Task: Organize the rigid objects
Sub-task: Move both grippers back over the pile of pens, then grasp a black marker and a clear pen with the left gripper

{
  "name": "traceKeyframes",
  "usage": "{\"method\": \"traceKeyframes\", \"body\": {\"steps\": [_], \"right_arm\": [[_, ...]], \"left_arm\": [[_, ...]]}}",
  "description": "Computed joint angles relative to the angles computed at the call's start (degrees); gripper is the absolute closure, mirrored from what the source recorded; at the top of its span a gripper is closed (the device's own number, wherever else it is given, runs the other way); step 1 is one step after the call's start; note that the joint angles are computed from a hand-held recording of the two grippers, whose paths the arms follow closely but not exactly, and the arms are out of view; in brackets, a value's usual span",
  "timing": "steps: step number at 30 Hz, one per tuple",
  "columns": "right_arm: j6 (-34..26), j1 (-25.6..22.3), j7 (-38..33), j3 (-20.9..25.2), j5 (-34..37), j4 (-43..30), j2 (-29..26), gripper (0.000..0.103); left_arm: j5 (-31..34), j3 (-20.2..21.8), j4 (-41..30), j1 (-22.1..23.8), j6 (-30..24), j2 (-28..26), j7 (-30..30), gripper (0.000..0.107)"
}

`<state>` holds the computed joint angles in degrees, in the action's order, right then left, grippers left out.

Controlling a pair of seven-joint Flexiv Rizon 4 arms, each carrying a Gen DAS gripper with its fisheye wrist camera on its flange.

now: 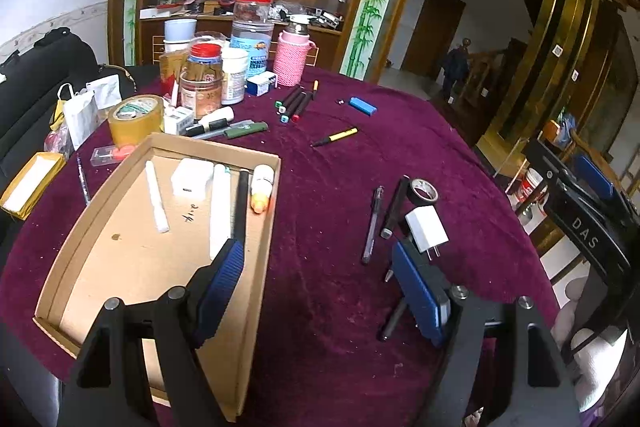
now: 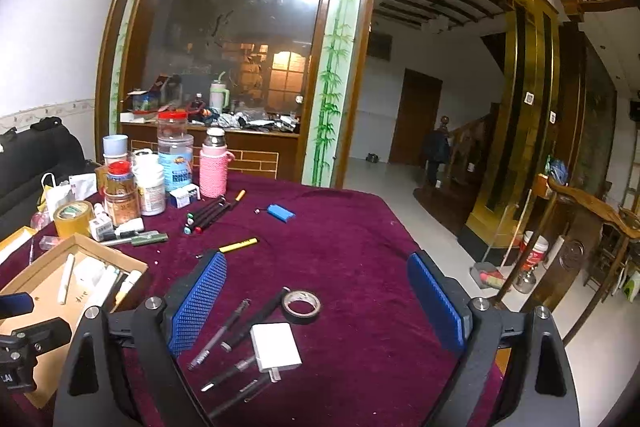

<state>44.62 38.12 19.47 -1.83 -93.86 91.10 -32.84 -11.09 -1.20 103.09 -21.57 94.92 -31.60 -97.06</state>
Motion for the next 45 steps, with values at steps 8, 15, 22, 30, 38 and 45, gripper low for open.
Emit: {"method": "traceKeyframes", "body": {"steps": [8,15,22,30,38,45], "right_arm": [[0.5,-0.7,-1.0,0.1,1.9,0.7,0.1,0.009],[1.6,-1.3,-2.5,0.0,4.0,0.6,-0.4,0.009],[2.9,-1.8,-3.9,-0.5,6.1,0.7,-0.9,0.009],[4.1,-2.2,-5.0,-1.1,7.7,0.4,-1.7,0.005],[10.8,-6.1,-11.0,-2.5,13.9,-4.0,-5.7,0.002],[28.7,-10.6,-1.6,-8.5,16.5,-6.5,-11.2,0.002]], "left_arm": [[0.6,0.5,-1.8,-0.8,-2.1,-1.1,0.2,0.031],[1.3,0.7,-3.5,-1.4,-4.0,-2.2,0.2,0.031],[2.2,1.0,-5.5,-2.0,-6.3,-3.3,-0.1,0.03],[3.7,1.7,-9.5,-3.0,-10.6,-5.9,-0.5,0.029],[3.9,-0.8,-16.1,-1.1,-18.0,-10.3,0.3,0.029],[3.8,0.5,-28.8,-1.7,-27.9,-17.4,-0.1,0.03]]}}
